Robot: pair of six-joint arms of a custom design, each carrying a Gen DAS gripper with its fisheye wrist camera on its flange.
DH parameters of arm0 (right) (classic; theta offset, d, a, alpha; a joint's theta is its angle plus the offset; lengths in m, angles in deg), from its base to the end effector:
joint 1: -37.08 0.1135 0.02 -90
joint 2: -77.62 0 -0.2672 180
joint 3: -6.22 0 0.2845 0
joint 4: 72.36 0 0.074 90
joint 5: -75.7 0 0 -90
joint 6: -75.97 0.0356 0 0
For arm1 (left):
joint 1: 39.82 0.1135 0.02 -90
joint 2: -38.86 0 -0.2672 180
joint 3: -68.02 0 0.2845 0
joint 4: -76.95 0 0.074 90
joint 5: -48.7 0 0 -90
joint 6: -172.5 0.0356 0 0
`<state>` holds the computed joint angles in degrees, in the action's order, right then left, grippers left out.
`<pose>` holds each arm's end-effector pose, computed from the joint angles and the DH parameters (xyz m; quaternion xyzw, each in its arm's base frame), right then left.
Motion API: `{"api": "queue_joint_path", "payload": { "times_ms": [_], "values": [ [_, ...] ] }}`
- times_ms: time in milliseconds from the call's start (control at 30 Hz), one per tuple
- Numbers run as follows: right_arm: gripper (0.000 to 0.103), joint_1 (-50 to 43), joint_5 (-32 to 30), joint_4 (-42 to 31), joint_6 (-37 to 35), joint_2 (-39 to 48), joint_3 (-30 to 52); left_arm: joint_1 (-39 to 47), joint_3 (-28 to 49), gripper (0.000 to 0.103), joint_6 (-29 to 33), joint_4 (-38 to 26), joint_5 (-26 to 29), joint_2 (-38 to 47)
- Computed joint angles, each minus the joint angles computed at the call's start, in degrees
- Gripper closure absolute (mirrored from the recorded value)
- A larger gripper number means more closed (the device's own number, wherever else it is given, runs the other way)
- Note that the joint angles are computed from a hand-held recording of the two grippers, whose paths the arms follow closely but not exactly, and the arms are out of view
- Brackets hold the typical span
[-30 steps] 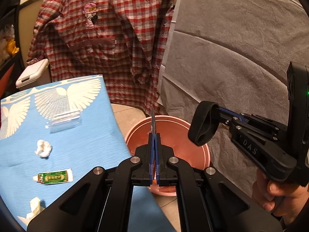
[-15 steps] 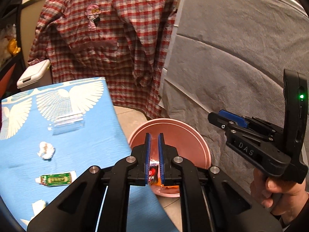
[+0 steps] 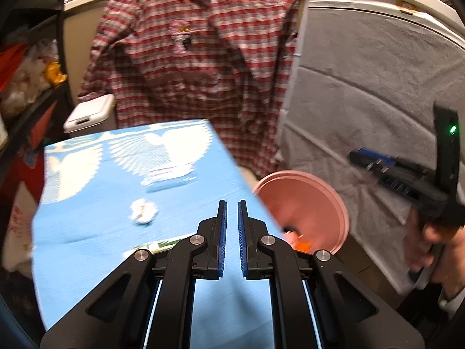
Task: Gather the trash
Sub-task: 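Move both tools back toward the white paper and toothpaste tube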
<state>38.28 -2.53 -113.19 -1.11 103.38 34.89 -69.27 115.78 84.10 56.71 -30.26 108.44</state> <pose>0.1495 -0.0041 0.1772 0.1360 0.8845 -0.0378 0.4447 0.2333 -0.1396 0.1852 0.2811 0.8659 -0.1826 0.3713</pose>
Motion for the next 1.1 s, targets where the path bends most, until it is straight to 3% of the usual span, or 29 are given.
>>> {"api": "queue_joint_path", "payload": {
  "times_ms": [267, 300, 400, 700, 767, 800, 900, 1100],
  "values": [
    [0.076, 15.94, 8.13, 2.31, 5.6, 4.89, 1.51, 17.42, -4.16, 0.095, 12.77, -5.21, 5.41, 1.31],
    [0.078, 17.18, 8.54, 3.4, 5.93, 6.4, 1.78, 18.79, -3.71, 0.091, 13.88, -6.09, 5.91, 2.65],
    [0.079, 21.46, 10.4, 6.65, 7.23, 11.38, 2.67, 20.8, -3.42, 0.064, 16.72, -7.87, 5.81, 4.95],
    [0.079, 27.43, 10.67, 14.99, 8.16, 25.1, 5.16, 22.4, -4.01, 0.062, 22.23, -8.09, 3.86, 9.39],
    [0.079, 27.96, 10.25, 16.85, 7.83, 28.09, 5.66, 22.76, -3.07, 0.067, 22.56, -8.58, 3.75, 11.07],
    [0.079, 28.14, 9.99, 17.91, 7.57, 29.88, 6.02, 22.75, -2.58, 0.081, 22.46, -8.81, 3.61, 11.92],
    [0.079, 28.37, 9.12, 20.59, 6.84, 34.51, 6.87, 23.85, -0.87, 0.096, 22.32, -9.75, 4.6, 14.16],
    [0.079, 29.61, 7.47, 25.99, 4.81, 44.98, 9.58, 27.17, 2.57, 0.097, 19.12, -10.23, 6.96, 14.48]
  ]
}}
